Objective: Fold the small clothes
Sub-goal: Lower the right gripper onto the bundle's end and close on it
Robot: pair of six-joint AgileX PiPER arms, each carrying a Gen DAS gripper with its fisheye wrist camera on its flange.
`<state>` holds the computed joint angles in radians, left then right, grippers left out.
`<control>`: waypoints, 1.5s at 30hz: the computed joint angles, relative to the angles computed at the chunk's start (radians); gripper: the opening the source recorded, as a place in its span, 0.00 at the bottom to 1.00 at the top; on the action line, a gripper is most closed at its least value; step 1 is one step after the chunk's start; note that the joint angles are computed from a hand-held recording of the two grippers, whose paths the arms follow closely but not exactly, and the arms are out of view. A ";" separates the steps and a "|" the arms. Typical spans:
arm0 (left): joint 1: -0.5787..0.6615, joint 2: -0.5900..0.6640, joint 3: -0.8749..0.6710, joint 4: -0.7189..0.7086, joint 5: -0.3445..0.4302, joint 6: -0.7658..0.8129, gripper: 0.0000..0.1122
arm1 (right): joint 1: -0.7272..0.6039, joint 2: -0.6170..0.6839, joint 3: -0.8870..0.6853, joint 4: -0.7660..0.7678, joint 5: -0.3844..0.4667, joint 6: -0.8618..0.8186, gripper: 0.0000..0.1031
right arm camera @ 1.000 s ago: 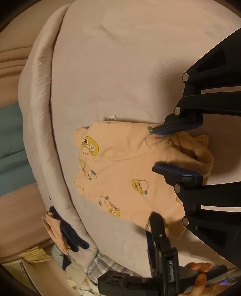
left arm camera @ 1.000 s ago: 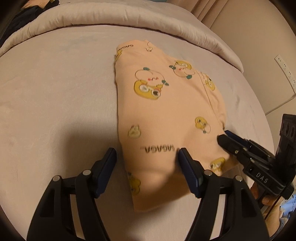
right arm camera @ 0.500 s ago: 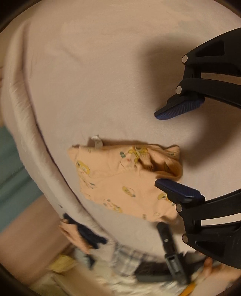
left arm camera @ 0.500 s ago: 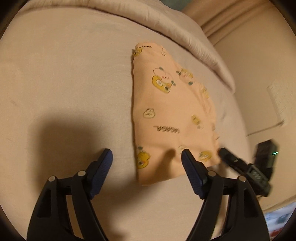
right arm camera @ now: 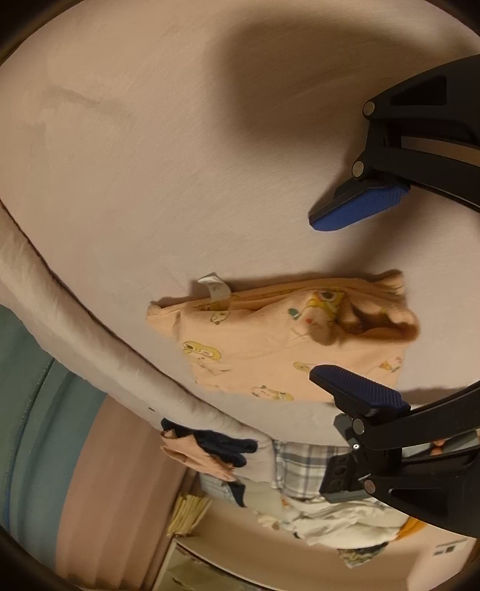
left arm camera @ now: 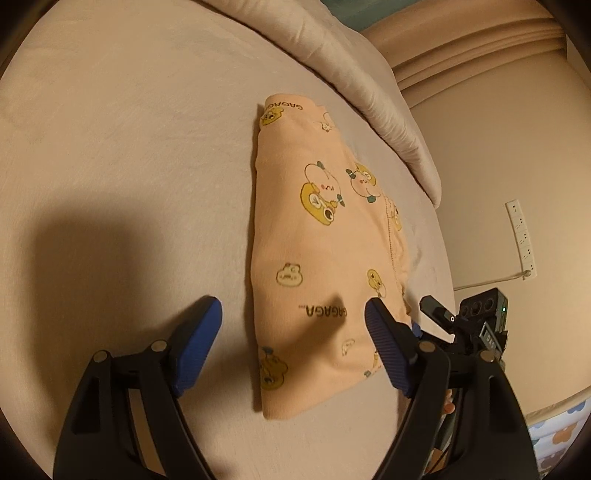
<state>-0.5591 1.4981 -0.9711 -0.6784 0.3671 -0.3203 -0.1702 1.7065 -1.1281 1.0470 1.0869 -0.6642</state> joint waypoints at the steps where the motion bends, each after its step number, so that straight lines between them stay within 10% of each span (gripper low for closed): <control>1: -0.001 0.010 -0.012 0.009 0.002 -0.002 0.71 | 0.000 0.003 -0.003 -0.001 0.002 -0.003 0.73; 26: -0.005 0.173 -0.209 0.111 0.087 0.074 0.81 | 0.136 0.113 -0.155 -0.028 -0.008 -0.032 0.73; 45: 0.041 0.191 -0.188 -0.155 0.070 0.315 0.81 | 0.176 0.120 -0.161 -0.020 -0.050 -0.047 0.73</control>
